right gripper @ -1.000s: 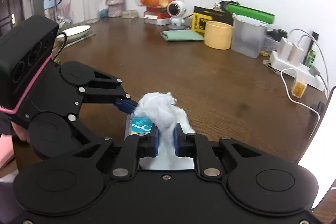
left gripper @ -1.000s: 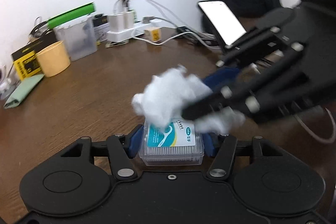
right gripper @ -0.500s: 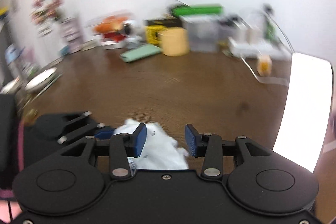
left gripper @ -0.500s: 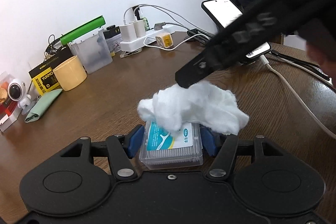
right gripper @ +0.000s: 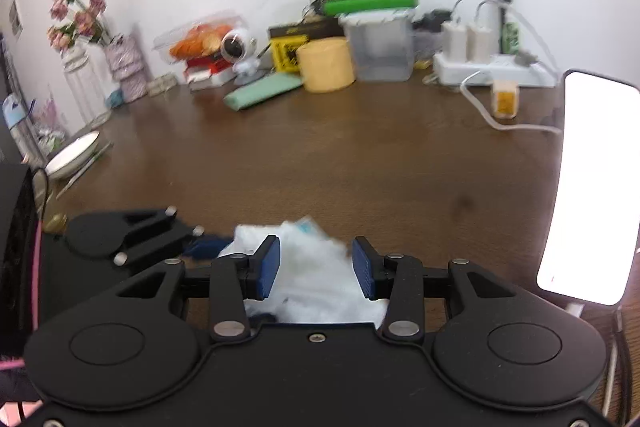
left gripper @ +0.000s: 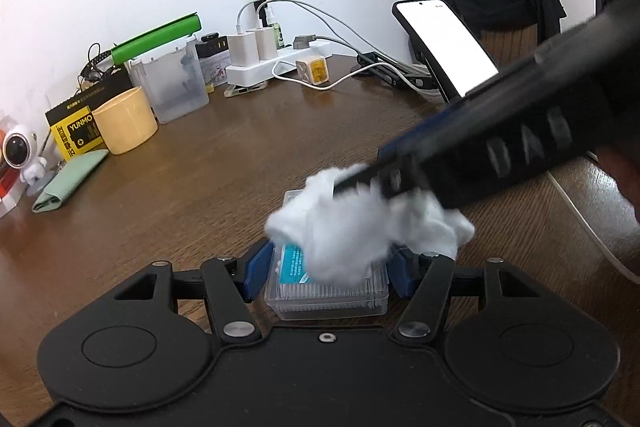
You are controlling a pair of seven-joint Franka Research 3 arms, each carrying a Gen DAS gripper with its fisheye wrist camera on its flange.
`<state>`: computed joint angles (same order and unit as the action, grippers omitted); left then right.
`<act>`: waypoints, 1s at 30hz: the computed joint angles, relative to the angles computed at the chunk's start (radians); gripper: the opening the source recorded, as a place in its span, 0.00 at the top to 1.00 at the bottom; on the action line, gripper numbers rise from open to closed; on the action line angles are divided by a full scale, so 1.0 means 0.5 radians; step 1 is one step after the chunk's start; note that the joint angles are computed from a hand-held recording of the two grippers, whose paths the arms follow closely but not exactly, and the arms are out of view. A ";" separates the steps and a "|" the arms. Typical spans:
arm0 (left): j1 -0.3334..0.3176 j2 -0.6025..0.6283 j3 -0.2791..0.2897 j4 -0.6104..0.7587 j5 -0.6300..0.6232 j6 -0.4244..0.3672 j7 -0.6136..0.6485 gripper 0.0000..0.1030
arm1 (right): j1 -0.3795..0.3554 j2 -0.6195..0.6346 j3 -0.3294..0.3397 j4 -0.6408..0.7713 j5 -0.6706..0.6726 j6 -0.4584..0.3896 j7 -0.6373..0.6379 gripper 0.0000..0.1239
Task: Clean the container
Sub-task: 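Wipe the cotton wad over the floss box lid again with the right gripper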
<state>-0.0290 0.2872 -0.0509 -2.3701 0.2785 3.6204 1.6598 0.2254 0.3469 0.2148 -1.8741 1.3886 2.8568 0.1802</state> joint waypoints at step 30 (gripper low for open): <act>0.520 0.075 -0.243 0.239 1.211 -0.137 -1.118 0.36 | 0.127 -0.056 -0.012 -0.090 0.281 0.213 -0.614 0.83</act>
<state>0.2310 0.3246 -0.1726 -2.2505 0.8839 3.5518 1.1010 0.2890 0.3188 0.2088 -1.9189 1.5290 2.9634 -0.1269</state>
